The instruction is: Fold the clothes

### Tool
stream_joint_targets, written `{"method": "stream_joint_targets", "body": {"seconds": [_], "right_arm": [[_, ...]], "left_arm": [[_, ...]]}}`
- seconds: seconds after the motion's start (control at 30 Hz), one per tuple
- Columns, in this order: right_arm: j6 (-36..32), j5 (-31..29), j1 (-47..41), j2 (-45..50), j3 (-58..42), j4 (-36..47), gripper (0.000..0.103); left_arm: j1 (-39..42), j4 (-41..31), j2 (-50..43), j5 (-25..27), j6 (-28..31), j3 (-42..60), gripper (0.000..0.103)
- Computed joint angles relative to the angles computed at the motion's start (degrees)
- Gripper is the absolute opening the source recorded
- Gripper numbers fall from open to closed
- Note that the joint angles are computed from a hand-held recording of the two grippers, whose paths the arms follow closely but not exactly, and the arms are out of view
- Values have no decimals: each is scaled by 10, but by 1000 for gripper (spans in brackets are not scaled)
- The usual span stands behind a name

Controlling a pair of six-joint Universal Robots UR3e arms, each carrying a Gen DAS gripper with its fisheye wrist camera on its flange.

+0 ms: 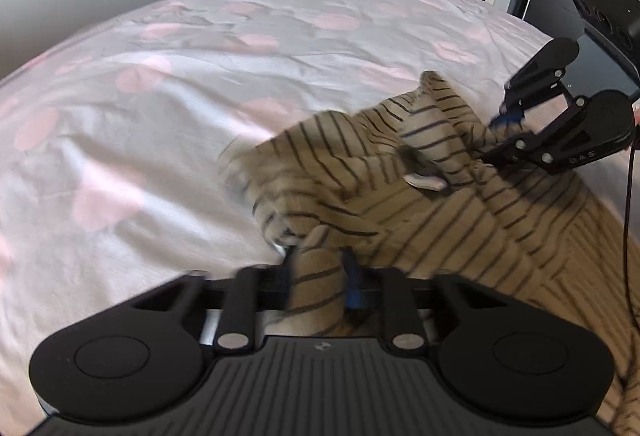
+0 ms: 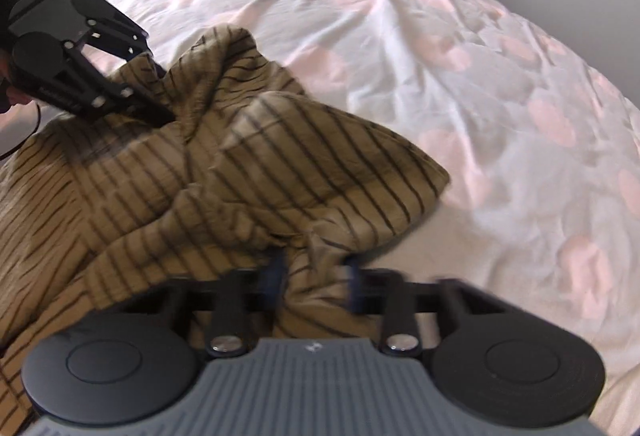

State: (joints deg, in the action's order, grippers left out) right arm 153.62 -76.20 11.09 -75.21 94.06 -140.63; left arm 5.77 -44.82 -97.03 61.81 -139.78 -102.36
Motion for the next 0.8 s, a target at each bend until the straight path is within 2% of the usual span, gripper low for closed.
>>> {"method": "stream_joint_targets", "body": {"seconds": [0.07, 0.2, 0.43, 0.67, 0.73, 0.8], "right_arm": [[2, -7, 9, -6, -5, 12, 9], [8, -17, 15, -48, 2, 24, 8], [11, 0, 6, -181, -2, 117, 8], [5, -13, 35, -333, -2, 230, 8], [9, -24, 52, -368, -8, 258, 8], [15, -46, 81, -400, -6, 273, 8]], "left_arm": [[-5, -2, 13, 6, -13, 0, 6], [4, -35, 62, -8, -20, 5, 4], [31, -166, 181, -45, -6, 43, 4], [88, -347, 340, -93, 55, 73, 4], [119, -424, 395, -112, 96, 84, 4], [168, -529, 456, -142, 163, 102, 4]]}}
